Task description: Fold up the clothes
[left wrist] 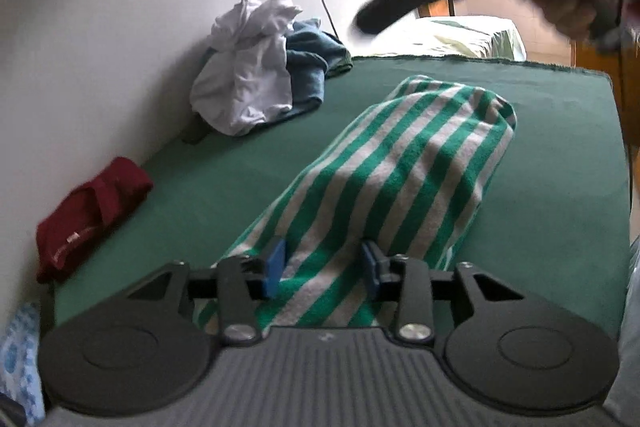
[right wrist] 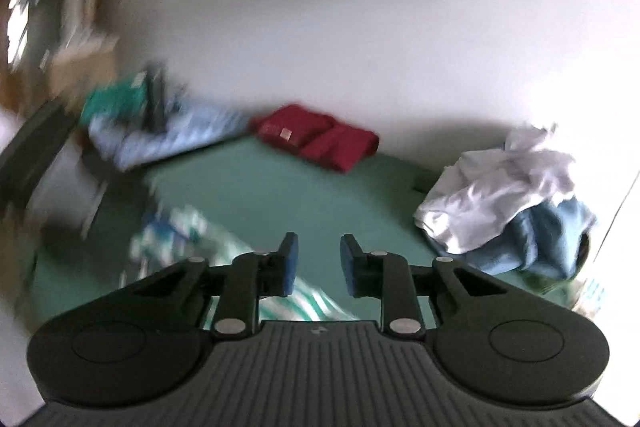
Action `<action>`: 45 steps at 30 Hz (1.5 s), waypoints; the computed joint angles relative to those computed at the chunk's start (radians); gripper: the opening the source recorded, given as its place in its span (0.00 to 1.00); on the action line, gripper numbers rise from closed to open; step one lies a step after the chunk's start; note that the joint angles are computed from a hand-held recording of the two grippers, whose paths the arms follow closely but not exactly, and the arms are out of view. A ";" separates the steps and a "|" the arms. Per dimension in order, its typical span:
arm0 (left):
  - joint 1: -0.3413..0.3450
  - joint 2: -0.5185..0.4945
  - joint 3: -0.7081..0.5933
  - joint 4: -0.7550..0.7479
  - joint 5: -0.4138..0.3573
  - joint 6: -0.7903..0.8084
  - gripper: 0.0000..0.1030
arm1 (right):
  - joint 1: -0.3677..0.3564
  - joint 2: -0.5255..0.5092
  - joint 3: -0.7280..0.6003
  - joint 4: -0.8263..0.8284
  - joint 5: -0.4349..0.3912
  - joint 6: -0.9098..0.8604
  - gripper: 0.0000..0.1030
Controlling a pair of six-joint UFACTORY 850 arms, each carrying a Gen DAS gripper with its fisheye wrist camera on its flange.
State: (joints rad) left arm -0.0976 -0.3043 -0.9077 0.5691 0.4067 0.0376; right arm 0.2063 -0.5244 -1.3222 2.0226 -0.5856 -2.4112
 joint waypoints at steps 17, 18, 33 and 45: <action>-0.003 -0.019 0.036 -0.095 0.121 0.051 0.53 | 0.086 -0.058 0.147 0.542 0.007 -0.606 0.37; -0.001 -0.017 0.039 -0.092 0.123 0.065 0.55 | 0.089 -0.049 0.152 0.553 0.016 -0.614 0.37; -0.020 -0.037 0.098 -0.230 0.244 0.227 0.81 | 0.127 -0.020 0.242 0.637 -0.043 -0.619 0.30; 0.004 0.121 0.080 -0.159 0.139 -0.157 0.76 | 0.066 -0.056 0.197 0.394 -0.123 -0.334 0.31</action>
State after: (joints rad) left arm -0.0933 -0.1829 -0.8281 0.4099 0.5458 -0.1191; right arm 0.2720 -0.5806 -1.1254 2.4164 -0.7081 -2.7453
